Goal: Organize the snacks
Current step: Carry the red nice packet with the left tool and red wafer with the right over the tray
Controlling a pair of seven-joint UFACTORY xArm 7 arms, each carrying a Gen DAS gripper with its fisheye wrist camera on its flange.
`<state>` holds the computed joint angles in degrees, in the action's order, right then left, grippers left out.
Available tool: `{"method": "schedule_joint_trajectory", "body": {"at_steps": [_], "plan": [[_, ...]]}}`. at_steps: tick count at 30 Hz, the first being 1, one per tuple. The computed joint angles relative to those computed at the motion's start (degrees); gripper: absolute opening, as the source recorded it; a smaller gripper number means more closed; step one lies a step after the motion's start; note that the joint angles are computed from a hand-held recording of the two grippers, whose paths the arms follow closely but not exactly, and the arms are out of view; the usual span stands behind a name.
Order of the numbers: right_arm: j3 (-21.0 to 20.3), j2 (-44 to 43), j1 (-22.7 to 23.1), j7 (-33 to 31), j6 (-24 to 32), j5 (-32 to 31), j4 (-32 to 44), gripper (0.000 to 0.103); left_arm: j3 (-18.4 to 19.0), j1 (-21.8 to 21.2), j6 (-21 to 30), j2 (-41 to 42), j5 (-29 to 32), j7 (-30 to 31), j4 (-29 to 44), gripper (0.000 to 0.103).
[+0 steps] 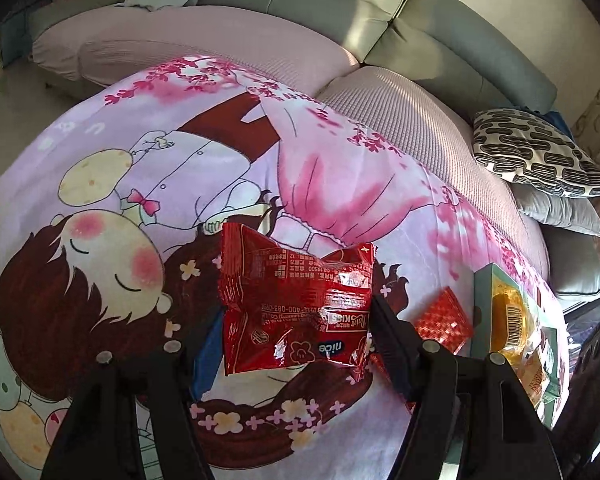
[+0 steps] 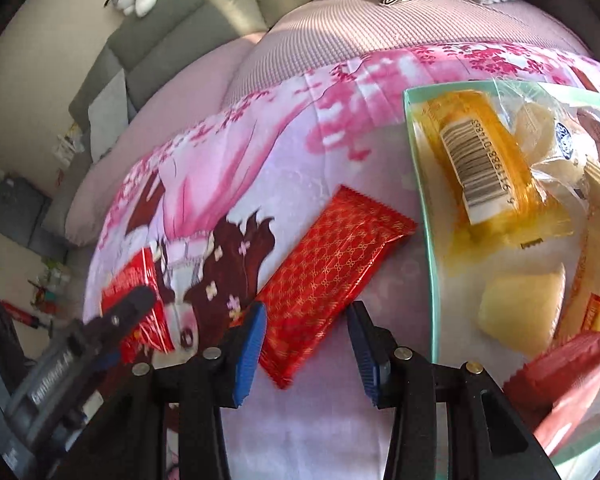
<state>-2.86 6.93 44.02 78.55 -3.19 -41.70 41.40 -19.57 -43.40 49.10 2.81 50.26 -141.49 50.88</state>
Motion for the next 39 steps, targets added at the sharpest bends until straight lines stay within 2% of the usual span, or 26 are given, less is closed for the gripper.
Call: {"method": "schedule_joint_trajectory", "body": {"at_steps": [1,3,5,7,9,11,16,20,22,25,29,31,34,37,39], "plan": [[0.03,0.52,0.15,-0.15,0.59,-0.01,0.77,0.046,0.04,0.02,-0.02,0.07,0.15,0.08,0.16,0.069],[4.40,1.12,-2.51,-5.41,5.15,4.35,2.60,0.046,0.09,0.05,-0.10,-0.04,0.37,0.07,0.13,0.069],[5.53,1.69,-3.03,-5.01,8.00,4.50,4.17,0.047,0.10,0.12,-0.13,-0.48,0.55,-0.35,-0.24,0.069],[6.50,2.53,-3.56,-4.28,9.81,3.86,5.72,0.052,-0.03,0.25,-0.24,-1.13,0.74,-1.28,-0.99,0.069],[7.95,3.87,-4.47,-5.45,10.71,4.95,7.48,0.067,-0.21,0.47,-0.26,-1.36,0.50,-1.59,-1.39,0.069],[7.44,5.18,-3.03,-4.36,14.06,3.42,10.06,0.071,-0.30,0.73,-0.94,-1.72,0.61,-2.11,-2.10,0.070],[8.13,9.13,-0.31,-2.96,25.79,-2.68,16.88,0.069,-0.70,1.24,-1.33,-2.42,0.75,-3.18,-3.23,0.070],[8.71,8.64,-0.51,-0.39,27.78,-7.42,16.47,0.053,-0.96,1.47,-1.32,-2.51,0.31,-2.85,-3.37,0.070],[9.31,7.83,-1.78,-0.44,26.07,-7.98,15.24,0.050,-1.11,1.41,-0.91,-2.28,0.35,-2.28,-2.87,0.069],[9.40,4.25,-3.33,2.42,20.34,-9.96,10.78,0.049,-1.31,0.99,0.29,-1.88,0.49,-1.30,-1.67,0.070],[9.62,-3.87,-4.87,12.81,17.25,-19.77,4.56,0.049,-1.43,0.08,1.25,-0.53,2.86,0.02,1.04,0.069],[10.49,-10.38,-6.54,17.38,17.65,-23.28,-0.21,0.049,-1.14,-0.49,0.79,1.37,4.70,1.73,3.66,0.069],[12.08,-19.88,-8.76,18.22,20.27,-22.44,-6.86,0.049,-0.03,-1.86,-0.66,4.96,7.76,4.89,8.41,0.069],[11.91,-28.75,-10.67,15.68,23.46,-17.83,-13.61,0.049,1.73,-3.98,-2.93,9.31,12.00,8.55,14.40,0.069],[11.65,-33.73,-11.79,13.79,26.45,-14.29,-17.16,0.049,2.79,-5.62,-3.50,13.26,12.57,13.11,19.83,0.069]]}}
